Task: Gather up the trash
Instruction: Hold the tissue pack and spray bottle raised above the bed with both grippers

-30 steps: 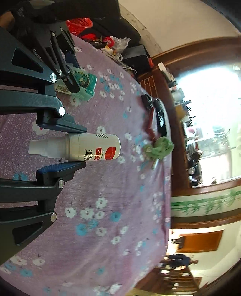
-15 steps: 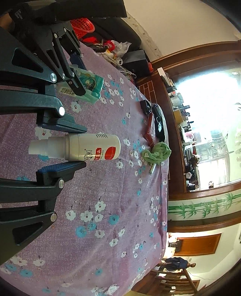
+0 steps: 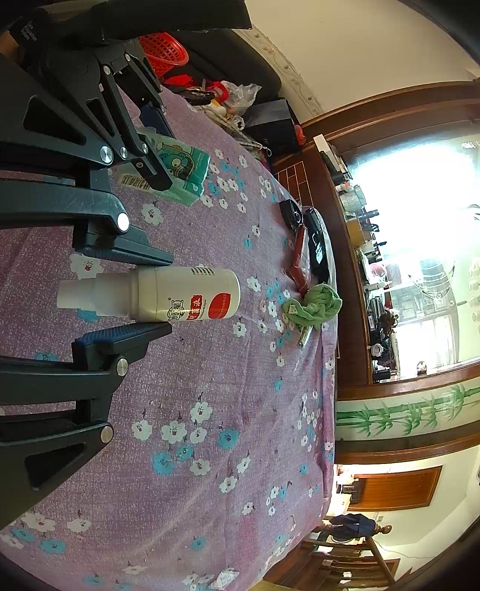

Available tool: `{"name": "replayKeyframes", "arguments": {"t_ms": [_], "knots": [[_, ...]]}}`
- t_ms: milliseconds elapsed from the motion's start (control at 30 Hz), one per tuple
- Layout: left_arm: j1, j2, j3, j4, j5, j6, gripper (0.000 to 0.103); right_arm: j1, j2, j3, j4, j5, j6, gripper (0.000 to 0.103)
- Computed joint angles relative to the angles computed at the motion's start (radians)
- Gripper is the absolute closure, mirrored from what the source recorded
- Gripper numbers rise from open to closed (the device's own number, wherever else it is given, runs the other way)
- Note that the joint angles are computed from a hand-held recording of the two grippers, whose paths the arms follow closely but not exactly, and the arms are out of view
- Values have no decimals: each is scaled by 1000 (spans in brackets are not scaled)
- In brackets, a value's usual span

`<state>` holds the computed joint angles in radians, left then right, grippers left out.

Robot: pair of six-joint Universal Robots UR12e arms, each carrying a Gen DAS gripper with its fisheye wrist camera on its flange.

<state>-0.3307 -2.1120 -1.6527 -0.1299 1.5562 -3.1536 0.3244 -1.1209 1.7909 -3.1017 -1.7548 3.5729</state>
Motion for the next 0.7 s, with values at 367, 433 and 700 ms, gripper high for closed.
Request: {"name": "replayKeyframes", "arguments": {"t_ms": [367,433,700], "knots": [[-3,-2,0,11,20,4,63,-2,-3,1,1,3,9,70],[-3,-2,0,16,22,4,63,-2,-3,2,-2,1,9,70],[-4,-2,-3,28,35,3,63,-3,-5,4,-1,5,14,70]]}}
